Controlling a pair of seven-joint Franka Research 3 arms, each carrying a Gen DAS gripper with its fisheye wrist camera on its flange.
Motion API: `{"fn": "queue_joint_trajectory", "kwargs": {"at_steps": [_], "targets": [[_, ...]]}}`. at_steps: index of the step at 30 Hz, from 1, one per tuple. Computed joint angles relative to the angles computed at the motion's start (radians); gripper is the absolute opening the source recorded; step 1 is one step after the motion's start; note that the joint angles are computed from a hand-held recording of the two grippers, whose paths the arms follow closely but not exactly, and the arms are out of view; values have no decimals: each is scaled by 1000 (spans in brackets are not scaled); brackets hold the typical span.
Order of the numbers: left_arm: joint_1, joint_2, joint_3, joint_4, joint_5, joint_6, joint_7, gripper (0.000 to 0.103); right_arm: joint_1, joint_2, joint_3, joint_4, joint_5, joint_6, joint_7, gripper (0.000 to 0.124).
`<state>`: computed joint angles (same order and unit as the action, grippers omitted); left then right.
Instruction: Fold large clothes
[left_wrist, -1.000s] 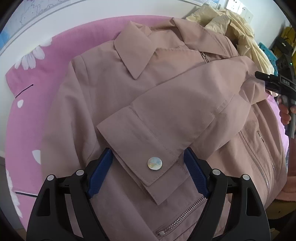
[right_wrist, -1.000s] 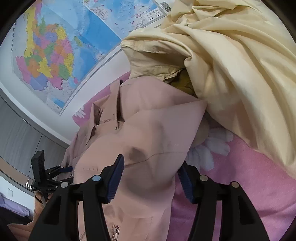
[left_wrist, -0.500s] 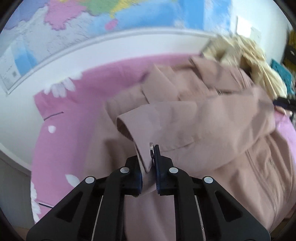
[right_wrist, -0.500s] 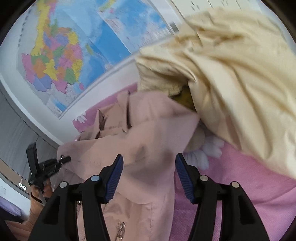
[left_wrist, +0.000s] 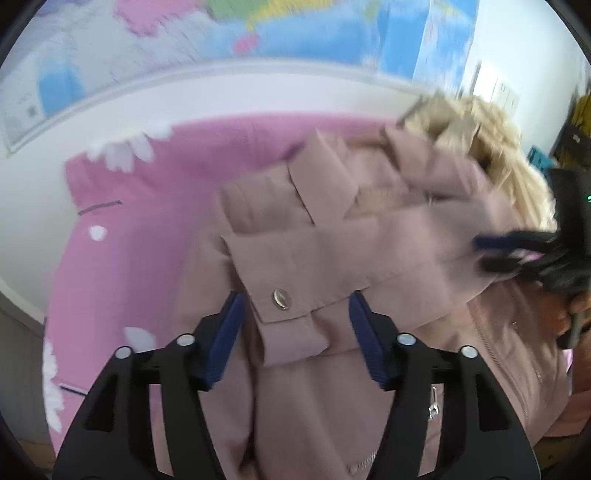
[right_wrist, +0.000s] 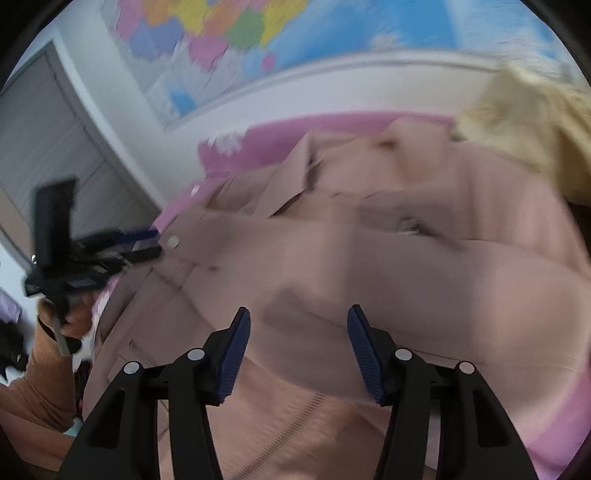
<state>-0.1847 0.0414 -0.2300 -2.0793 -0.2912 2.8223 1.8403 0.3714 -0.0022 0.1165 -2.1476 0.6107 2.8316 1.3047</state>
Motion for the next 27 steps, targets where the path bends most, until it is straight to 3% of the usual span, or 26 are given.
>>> {"fn": "queue_joint_trajectory", "kwargs": {"at_steps": [2,7,11,16,22,23,24,26,27], "targets": [[6,-59,11,-60,-11,39,-1,70,9,41,7,38,-88,-16,44,53],[-2,-162,79,-184,-1,48,-28,71,22,109,-17,92,-309,-60,247,46],[-23,-227,138,-275,-38,3,9,71,3,103,-11,73,-284,-49,254,40],[-91,-308,208,-379,-158,-13,135,71,3,87,-6,55,-297,-53,284,43],[-129,-330,213,-433,-175,-5,190,70,17,84,-2,51,-345,-50,333,51],[-102,-324,188,-435,-124,-1,146,54,15,82,0,49,-333,-50,324,51],[-80,-317,169,-432,-79,-5,102,45,13,85,2,53,-322,-53,315,52],[-58,-296,168,-412,-35,-37,47,8,15,84,3,54,-318,-54,319,52],[-71,-294,194,-406,-71,-40,72,7,13,79,4,50,-306,-55,312,52]]}}
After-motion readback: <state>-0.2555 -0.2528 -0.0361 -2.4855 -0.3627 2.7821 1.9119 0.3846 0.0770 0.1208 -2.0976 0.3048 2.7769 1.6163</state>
